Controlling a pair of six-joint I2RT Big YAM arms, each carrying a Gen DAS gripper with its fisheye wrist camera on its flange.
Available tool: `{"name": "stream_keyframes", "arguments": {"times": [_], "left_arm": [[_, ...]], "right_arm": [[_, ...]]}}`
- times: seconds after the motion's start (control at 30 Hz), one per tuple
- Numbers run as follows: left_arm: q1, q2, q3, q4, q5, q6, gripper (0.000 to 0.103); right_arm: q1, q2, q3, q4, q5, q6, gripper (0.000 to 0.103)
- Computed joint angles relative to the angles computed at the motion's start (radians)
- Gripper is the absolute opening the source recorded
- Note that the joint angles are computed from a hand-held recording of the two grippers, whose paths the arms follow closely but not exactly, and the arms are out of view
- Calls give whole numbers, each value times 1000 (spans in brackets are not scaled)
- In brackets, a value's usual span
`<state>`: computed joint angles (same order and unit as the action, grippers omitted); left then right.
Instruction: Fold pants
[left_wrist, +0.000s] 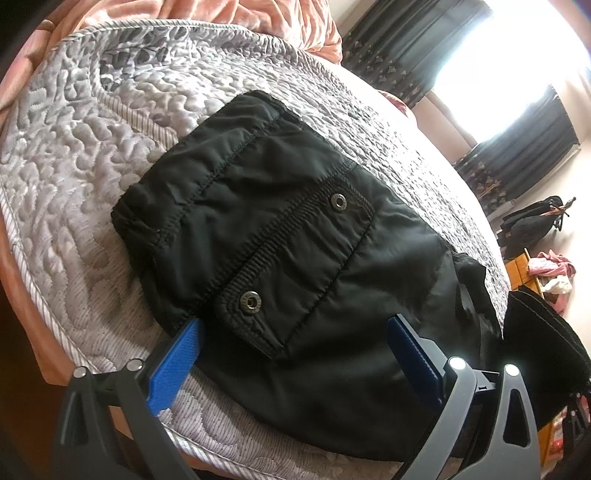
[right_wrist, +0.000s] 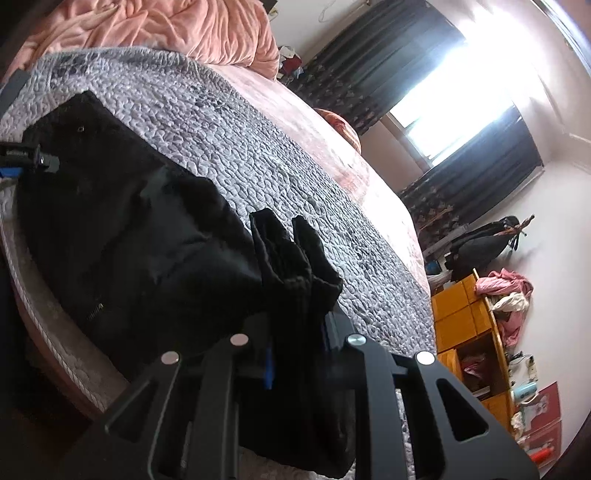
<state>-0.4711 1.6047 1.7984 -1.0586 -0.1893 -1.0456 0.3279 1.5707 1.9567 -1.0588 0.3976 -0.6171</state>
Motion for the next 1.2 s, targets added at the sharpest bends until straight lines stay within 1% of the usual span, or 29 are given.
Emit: {"name": "stream_keyframes", "arguments": {"times": [0.13,0.27,0.4,0.47,0.6,0.63,0.7,0.73,0.83,0.9,0.93,1.0,1.03,1.1,1.17,1.2], "left_arm": [[2,-6,-9,8,5,2,99],[-1,4,8,-12,0,13,99],[2,5,9,-9,7,20,99],[3,3,5,-5,11,21,99],[5,-2,0,-1,19,28,99],[5,-5,-3,-1,20,28,99],[5,-9,-7,2,22,29,99],[5,-11,-10,5,23,29,99],[6,-22,-25,16,25,26,99],[7,-27,-33,25,29,24,99],[7,-30,-37,30,30,22,99],[8,-33,-44,40,31,18,99],[7,-33,-43,40,29,15,99],[7,-29,-38,37,25,13,99],[7,-26,-36,37,24,10,99],[7,-26,-37,39,25,9,99]], "right_arm": [[19,-8,-38,33,36,-42,17],[40,-27,-105,91,81,-106,17],[68,-46,-185,147,129,-168,19],[80,-49,-217,153,141,-187,19],[92,-47,-251,142,149,-188,21],[93,-48,-260,141,151,-189,24],[96,-50,-273,137,149,-195,32],[95,-48,-268,119,139,-188,35],[89,-45,-226,9,54,-124,38],[72,-36,-163,-115,-62,-56,47],[52,-19,-103,-208,-146,1,50],[14,20,1,-322,-260,105,50],[-6,40,49,-360,-304,163,50],[-53,94,161,-428,-386,311,51],[-77,144,231,-478,-436,399,51],[-75,150,230,-477,-434,404,51]]}}
